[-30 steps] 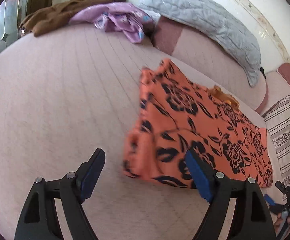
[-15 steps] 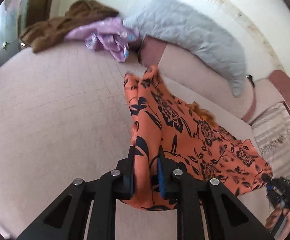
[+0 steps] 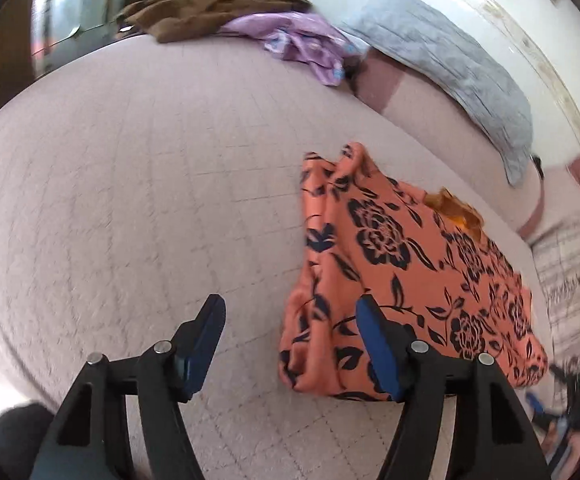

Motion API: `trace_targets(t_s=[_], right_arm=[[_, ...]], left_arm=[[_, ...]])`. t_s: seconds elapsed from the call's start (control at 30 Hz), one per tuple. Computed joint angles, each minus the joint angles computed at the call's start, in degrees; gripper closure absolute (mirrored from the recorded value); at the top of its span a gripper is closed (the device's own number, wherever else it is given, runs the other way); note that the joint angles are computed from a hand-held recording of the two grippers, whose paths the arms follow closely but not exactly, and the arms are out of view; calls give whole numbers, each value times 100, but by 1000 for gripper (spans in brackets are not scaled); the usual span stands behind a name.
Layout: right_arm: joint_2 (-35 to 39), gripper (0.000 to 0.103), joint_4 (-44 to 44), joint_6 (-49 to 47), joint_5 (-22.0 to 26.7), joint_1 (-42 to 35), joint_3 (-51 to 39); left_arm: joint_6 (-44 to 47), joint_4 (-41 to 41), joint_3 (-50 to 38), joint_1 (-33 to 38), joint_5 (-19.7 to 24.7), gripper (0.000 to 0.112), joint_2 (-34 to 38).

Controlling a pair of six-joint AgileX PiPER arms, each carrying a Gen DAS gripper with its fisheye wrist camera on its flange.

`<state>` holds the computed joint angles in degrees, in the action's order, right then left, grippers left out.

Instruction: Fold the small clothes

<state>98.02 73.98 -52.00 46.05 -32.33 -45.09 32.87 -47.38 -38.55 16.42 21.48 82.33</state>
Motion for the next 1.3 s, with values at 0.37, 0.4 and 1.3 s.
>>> trace_targets(t_s=[0.37,0.4,1.3], right_arm=[[737,19,-3064,2185,-1084,1340,-2824],[879,19,-3144,2263,-990,1335,-2979],[1486,95,-6063,3806,-1437,2539,-4296]], left_arm=[[-41,1261,-1956,-490,177,43,1185],[-286,1497,-2183,-623,104,43,1402],[-585,1892,-1747,-1233,-1309,109,845]])
